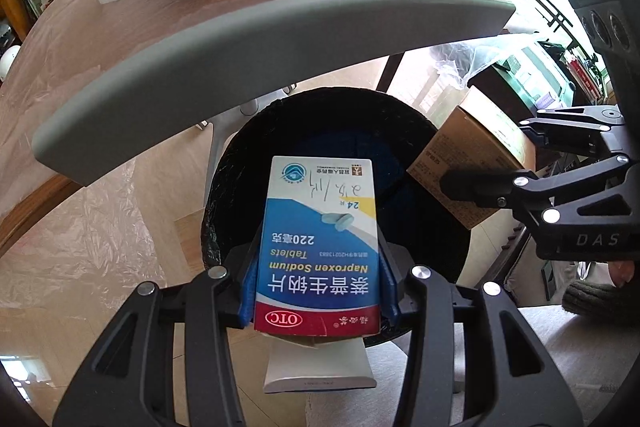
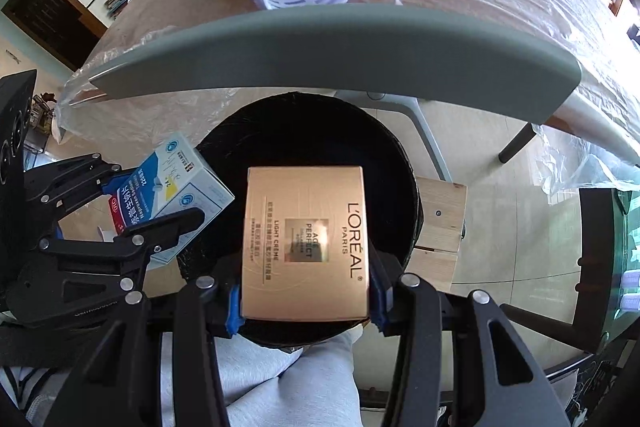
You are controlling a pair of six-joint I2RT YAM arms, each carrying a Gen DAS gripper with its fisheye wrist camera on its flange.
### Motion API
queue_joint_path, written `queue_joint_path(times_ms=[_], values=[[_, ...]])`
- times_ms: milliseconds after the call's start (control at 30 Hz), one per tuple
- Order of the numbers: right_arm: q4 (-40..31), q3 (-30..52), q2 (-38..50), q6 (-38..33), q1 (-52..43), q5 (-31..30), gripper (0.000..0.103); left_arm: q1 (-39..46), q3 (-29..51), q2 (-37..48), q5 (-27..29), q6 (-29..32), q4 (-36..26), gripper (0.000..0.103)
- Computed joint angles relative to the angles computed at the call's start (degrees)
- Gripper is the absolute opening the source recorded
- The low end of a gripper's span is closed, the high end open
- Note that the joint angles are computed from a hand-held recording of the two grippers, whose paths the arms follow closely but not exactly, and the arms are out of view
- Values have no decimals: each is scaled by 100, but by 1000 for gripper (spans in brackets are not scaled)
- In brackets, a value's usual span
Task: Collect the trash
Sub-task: 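Open both tools to drop the two boxes into the black bin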
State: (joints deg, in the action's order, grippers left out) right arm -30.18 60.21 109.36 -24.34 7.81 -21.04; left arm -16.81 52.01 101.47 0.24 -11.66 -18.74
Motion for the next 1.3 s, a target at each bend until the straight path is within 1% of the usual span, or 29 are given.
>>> queue_joint_path(times_ms=[333,633,1200,1267,1300], values=[[424,-192,35,30,206,251,46,4,194,332,-50,104,-31,47],[527,-155,219,-37,206,288,46,49,236,476,-34,272,-14,47],[638,-224,299,174,324,528,46,85,398,777,22,483,3,47],[607,-209,294,206,296,486,47,131,354,760,172,538,85,48],[583,-206,275,213,269,439,48,143,325,738,189,538,137,55]])
